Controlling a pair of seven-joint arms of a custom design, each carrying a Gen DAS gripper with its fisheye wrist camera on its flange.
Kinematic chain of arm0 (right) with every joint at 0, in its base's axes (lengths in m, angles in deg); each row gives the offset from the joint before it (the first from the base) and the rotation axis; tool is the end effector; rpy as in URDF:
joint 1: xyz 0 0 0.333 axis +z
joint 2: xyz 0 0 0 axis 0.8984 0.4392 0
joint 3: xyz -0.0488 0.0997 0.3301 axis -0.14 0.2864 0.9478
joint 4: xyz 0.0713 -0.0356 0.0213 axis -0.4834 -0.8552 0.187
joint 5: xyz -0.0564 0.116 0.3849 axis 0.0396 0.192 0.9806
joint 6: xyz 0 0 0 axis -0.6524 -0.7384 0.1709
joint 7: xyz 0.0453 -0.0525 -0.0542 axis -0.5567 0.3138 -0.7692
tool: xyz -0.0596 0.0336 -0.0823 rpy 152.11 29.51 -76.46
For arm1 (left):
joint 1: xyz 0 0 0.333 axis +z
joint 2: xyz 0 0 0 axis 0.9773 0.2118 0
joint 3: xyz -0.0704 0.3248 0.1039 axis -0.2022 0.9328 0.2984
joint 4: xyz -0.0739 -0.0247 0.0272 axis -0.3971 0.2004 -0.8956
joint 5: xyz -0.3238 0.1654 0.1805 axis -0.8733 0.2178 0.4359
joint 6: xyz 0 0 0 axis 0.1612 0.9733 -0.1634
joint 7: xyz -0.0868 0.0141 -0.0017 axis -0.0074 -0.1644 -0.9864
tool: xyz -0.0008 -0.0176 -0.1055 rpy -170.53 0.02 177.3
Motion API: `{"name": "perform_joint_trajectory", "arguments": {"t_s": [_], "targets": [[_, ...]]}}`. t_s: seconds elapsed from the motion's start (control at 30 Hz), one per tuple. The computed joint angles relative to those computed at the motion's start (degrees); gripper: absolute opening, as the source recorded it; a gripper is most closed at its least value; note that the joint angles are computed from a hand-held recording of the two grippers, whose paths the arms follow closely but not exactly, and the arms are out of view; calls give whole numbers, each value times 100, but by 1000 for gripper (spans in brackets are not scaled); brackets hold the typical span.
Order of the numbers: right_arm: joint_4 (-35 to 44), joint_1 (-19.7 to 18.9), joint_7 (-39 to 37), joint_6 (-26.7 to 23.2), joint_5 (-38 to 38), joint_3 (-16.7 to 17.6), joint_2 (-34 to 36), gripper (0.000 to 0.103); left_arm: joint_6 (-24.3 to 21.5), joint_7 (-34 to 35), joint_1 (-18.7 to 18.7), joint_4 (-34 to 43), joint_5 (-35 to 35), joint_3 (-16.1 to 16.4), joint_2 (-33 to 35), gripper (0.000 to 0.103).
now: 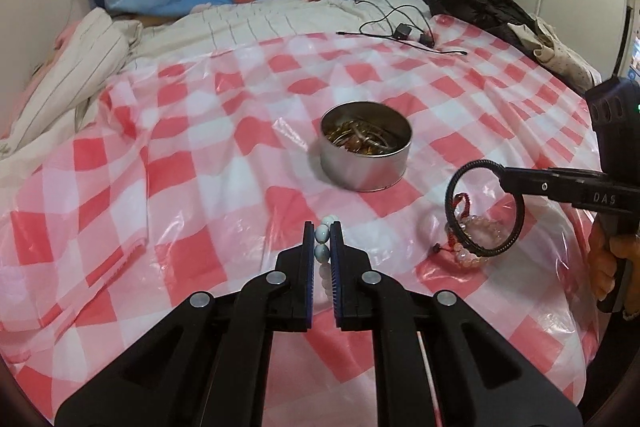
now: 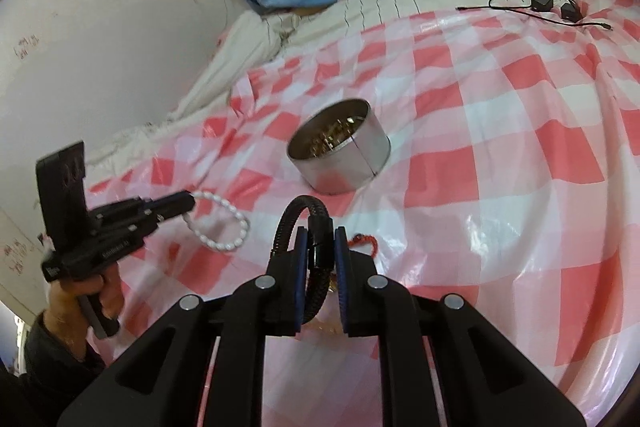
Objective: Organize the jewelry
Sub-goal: 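Carry the white bead bracelet and black cord bracelet toward the silver tin with both grippers, then open the left gripper over the tin while the right gripper holds the black cord bracelet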
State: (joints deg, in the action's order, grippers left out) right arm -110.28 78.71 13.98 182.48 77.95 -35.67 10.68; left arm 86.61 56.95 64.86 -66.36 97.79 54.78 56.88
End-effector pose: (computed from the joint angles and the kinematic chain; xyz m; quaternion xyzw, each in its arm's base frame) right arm 0.5352 0.1490 0.5431 -0.7391 0.4793 0.0402 0.4717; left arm 0.4530 -0.2652 0.5979 -0.6234 0.6872 -0.2756 0.2512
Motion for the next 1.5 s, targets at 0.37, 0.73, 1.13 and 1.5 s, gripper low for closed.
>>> {"name": "perform_joint_trajectory", "arguments": {"t_s": [0.37,0.73,1.13,1.5], "targets": [[332,42,-413,82,628,14,63,14,-42,-507,41,503,823,-210,289,7],[786,6,-369,411,529,72,316,14,8,-703,-27,1294,1293,-184,869,7],[1170,-88,-306,510,348,143,601,14,46,-750,-227,1928,1633,-32,1439,7],[1426,-149,-185,617,161,223,838,14,261,-933,-311,2146,1793,120,1757,7]]}}
